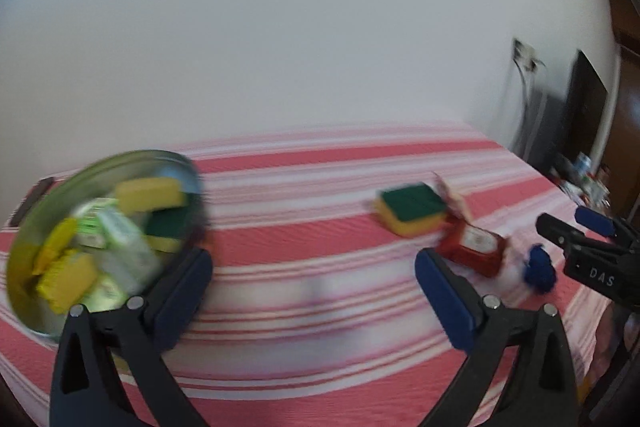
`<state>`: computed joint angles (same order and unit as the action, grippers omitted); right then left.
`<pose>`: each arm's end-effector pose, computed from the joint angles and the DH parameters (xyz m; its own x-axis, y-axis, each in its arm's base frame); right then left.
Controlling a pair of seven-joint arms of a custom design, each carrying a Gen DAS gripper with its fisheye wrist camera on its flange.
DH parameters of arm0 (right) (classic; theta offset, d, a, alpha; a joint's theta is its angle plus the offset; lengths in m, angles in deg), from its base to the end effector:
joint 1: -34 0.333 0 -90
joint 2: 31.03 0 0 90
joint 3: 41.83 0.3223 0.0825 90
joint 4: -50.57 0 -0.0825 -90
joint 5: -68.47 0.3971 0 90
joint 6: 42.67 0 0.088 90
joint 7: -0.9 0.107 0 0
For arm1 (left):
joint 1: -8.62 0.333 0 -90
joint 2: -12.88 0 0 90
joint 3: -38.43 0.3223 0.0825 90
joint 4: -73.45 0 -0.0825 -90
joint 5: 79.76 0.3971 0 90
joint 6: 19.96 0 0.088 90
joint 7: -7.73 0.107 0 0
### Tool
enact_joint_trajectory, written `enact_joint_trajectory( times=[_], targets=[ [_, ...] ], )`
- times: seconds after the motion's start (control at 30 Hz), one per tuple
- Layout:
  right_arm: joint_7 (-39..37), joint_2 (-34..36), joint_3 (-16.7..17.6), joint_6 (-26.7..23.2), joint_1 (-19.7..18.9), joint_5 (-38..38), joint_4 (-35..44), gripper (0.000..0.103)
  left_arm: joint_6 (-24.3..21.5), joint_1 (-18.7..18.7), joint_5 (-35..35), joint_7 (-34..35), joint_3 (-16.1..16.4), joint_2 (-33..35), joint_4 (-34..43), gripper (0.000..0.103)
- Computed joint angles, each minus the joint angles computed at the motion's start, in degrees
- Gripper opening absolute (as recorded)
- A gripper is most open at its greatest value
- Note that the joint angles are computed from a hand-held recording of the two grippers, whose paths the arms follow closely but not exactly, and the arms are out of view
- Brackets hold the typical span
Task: Organize objects
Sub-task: 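Withdraw both grippers from the tin and grasp the blue knitted item with the right gripper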
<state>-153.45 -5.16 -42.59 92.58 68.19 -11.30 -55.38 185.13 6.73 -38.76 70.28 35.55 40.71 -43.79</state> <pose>0.5633 0.3575 0.2901 -0.3892 -0.9209 0.0241 -0.5262 0.2007 -0.8263 0.6217 -0.1311 0.3086 -0.4029 -0.9148 0.0293 -0.5154 0.2003 -0.8332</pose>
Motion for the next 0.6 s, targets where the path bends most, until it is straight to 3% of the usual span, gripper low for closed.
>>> enact_joint_trajectory(
  times=[0.07, 0.17, 0.23, 0.3, 0.43, 0.5, 0.53, 0.6],
  targets=[
    [-0.25, -0.73, 0.08, 0.41, -0.73, 1.22, -1.51, 0.083, -0.54, -1.54, -0.90, 0.83, 0.27, -0.01, -0.34, 0.102],
    [-0.16, -1.27, 0.06, 2.56, -2.04, 2.43, -3.36, 0.083, -2.86, -0.32, 1.27, -0.68, -2.05, 0.79, 1.09, 0.102],
    [-0.02, -0.36, -0.04, 3.47, -2.44, 2.90, -3.23, 0.083, -4.00, -1.43, 0.61, -0.88, -1.87, 1.24, 1.87, 0.102],
    [-0.75, -0.13, 0.03, 4.55, -2.86, 3.71, -3.25, 0.083, -6.51, 0.40, 2.73, -2.38, -4.53, 2.03, 3.36, 0.102],
    [-4.00, 0.97, 0.17, 5.25, -3.39, 6.91, -2.68, 0.082, -8.84, 1.19, 4.47, -3.59, -6.65, 3.27, 4.99, 0.102],
    [-6.34, 1.51, 0.26, 6.57, -4.11, 9.18, -2.54, 0.072, -9.64, 2.13, 5.47, -3.93, -8.03, 3.61, 5.32, 0.102],
    [-6.93, 1.73, 0.15, 7.46, -4.28, 9.78, -2.51, 0.058, -9.80, 1.74, 5.45, -3.89, -7.82, 3.73, 5.45, 0.102],
    [-5.77, 1.63, -0.57, 10.20, -4.26, 9.01, -3.17, 0.053, -9.57, 0.37, 5.02, -3.62, -6.70, 3.66, 5.40, 0.102]
  ],
)
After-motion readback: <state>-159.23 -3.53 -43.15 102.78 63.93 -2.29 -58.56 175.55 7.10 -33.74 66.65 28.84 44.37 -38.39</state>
